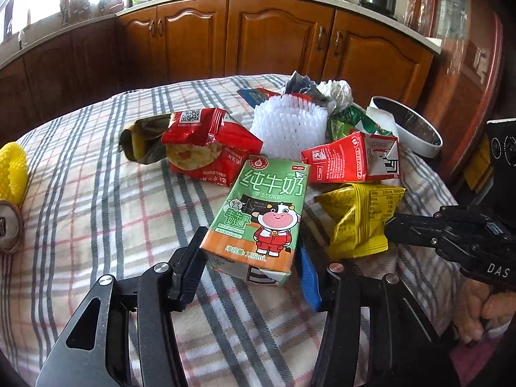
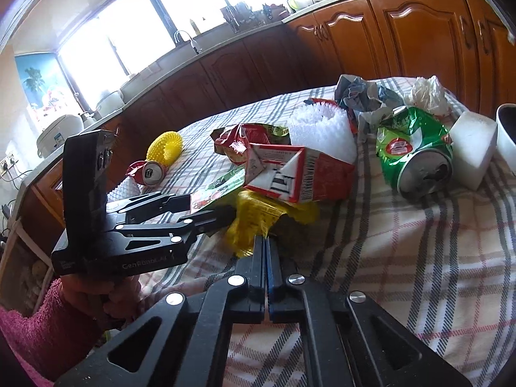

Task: Collect trash
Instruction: 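Grasp the green milk carton with the left tool while the right tool grasps the yellow snack bag, then carry the green carton and yellow bag over the trash bin with both tools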

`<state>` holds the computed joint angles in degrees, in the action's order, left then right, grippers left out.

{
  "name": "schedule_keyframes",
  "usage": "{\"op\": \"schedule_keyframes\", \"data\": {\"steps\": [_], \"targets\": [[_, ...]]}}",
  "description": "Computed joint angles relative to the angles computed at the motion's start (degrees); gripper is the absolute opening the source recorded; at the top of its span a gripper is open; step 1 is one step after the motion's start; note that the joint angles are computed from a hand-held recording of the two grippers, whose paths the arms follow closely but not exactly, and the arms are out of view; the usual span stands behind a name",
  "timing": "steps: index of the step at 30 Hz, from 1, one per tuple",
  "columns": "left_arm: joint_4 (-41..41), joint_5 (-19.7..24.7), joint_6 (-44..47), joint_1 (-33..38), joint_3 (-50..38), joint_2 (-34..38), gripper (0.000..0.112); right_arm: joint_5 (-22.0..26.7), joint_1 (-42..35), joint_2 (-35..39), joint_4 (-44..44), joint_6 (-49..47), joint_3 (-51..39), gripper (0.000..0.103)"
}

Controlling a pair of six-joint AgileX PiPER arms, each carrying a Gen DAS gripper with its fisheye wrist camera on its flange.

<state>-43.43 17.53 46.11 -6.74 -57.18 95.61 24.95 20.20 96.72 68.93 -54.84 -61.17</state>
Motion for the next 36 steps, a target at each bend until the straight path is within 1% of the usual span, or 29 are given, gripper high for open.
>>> {"op": "schedule_keyframes", "data": {"steps": [4,5,9,13,17,21,27,28,29,32,36], "targets": [[-4.53,-1.75,2.27,0.50,4.36,-4.51,0.050,0.05,-0.46,-2.23,1.65,-2.42,1.94,0.000],[-5.09,-1.69,2.42,0.78,5.05,-5.52,0.050,-0.30,-0.29,-2.53,1.56,-2.51,2.06,0.000],[-12.09,0.13,7.78,1.28,8.06,-10.32,0.050,-0.75,-0.36,-5.78,2.30,-3.64,5.02,0.000],[-11.56,-0.40,6.07,-2.19,8.97,-13.51,0.050,-0.96,-1.62,-9.81,4.99,-5.86,9.10,0.000],[-10.71,-1.23,3.87,-6.96,7.20,-13.19,0.050,-0.78,-4.70,-13.60,6.29,-7.52,12.03,0.000],[-5.66,-2.24,-2.52,-12.09,2.82,-9.89,0.050,0.32,-9.07,-15.91,4.93,-6.49,13.12,0.000],[7.59,-2.80,-16.92,-18.09,-4.30,-4.53,0.050,2.84,-17.26,-17.42,3.79,-7.00,13.38,0.000],[10.47,-2.59,-19.98,-18.96,-6.00,-3.26,0.050,3.38,-18.55,-17.44,3.55,-7.08,13.18,0.000],[11.25,-2.49,-20.95,-19.40,-6.85,-2.62,0.050,3.62,-19.58,-17.55,3.48,-7.22,13.13,0.000],[16.95,-1.82,-27.30,-21.13,-10.85,0.33,0.049,4.82,-23.51,-17.26,2.86,-7.41,12.22,0.000],[22.83,0.49,-33.99,-22.75,-16.64,4.29,0.049,4.96,-27.29,-16.59,1.56,-6.87,10.99,0.000]]}}
